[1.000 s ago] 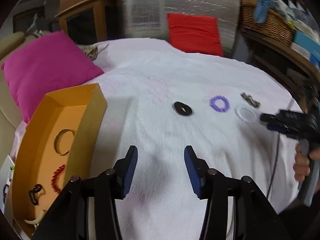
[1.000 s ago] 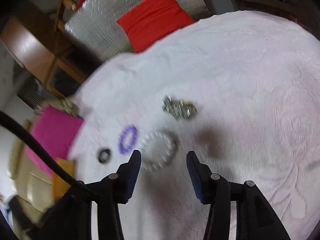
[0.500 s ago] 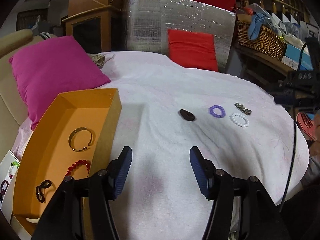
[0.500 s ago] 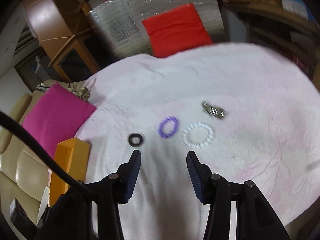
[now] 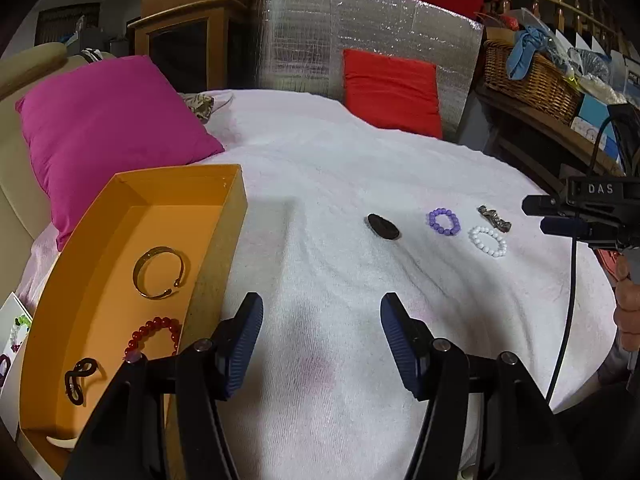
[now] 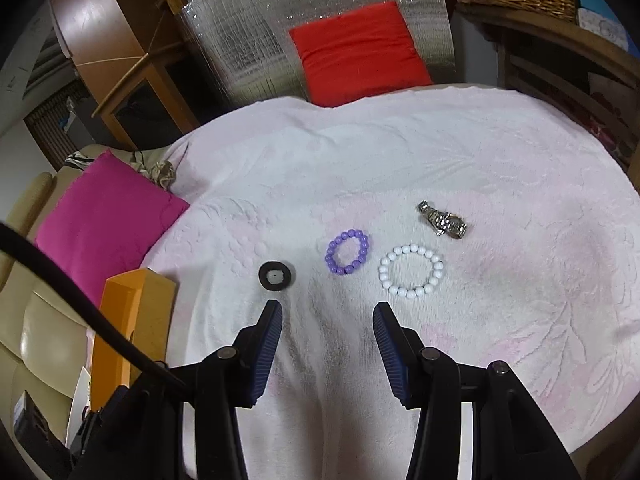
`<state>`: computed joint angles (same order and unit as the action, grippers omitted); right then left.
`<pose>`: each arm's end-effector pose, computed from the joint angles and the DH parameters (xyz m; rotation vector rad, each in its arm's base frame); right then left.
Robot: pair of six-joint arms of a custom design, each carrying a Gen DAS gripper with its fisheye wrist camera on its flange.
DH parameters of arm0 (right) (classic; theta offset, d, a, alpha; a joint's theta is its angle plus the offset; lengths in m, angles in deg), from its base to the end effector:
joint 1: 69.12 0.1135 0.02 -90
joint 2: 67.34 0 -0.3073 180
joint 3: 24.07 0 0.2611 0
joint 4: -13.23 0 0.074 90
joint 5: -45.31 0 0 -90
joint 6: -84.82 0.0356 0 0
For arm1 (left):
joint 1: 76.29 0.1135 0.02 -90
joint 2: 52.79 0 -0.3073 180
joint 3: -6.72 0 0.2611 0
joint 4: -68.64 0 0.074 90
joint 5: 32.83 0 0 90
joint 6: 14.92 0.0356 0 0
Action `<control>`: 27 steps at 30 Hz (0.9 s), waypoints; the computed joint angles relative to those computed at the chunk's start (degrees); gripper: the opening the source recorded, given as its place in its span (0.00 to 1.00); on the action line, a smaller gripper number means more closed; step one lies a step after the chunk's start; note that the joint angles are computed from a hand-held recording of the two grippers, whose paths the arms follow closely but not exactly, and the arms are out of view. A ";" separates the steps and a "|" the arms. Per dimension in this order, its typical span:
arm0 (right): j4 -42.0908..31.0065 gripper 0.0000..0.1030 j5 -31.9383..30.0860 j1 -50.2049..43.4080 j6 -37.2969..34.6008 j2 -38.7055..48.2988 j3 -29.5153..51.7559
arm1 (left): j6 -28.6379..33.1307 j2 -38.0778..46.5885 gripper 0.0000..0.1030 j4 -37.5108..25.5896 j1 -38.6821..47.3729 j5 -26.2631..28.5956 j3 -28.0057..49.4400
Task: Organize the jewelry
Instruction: 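Move both open tools back over the remaining jewelry, then grasp the purple bead bracelet with the left tool while the right grasps the silver watch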
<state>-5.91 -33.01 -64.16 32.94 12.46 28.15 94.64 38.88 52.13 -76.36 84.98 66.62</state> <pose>0.2713 0.0163 0.2158 0.7671 2.2400 0.1195 0.3211 -0.0170 0.2045 0.6105 2.2465 -0.4160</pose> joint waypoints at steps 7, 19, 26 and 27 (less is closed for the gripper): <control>5.91 0.50 -8.91 -8.86 -5.04 1.48 -3.98 | -0.80 4.29 0.60 -0.37 -3.27 -5.75 3.29; 21.17 0.50 -29.49 -29.59 -14.20 8.96 -9.22 | -5.76 11.75 0.60 1.37 -12.20 -10.85 10.35; 25.77 0.50 -33.48 -38.10 -14.22 15.83 -5.20 | -10.40 18.12 0.60 3.43 -19.73 -11.87 17.98; 25.57 0.50 -33.84 -38.57 -14.63 16.87 -4.21 | -11.15 19.15 0.60 3.23 -20.54 -11.89 19.05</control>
<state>19.66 -66.85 -102.74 18.31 29.33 23.94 83.50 58.02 55.37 -96.90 73.08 85.67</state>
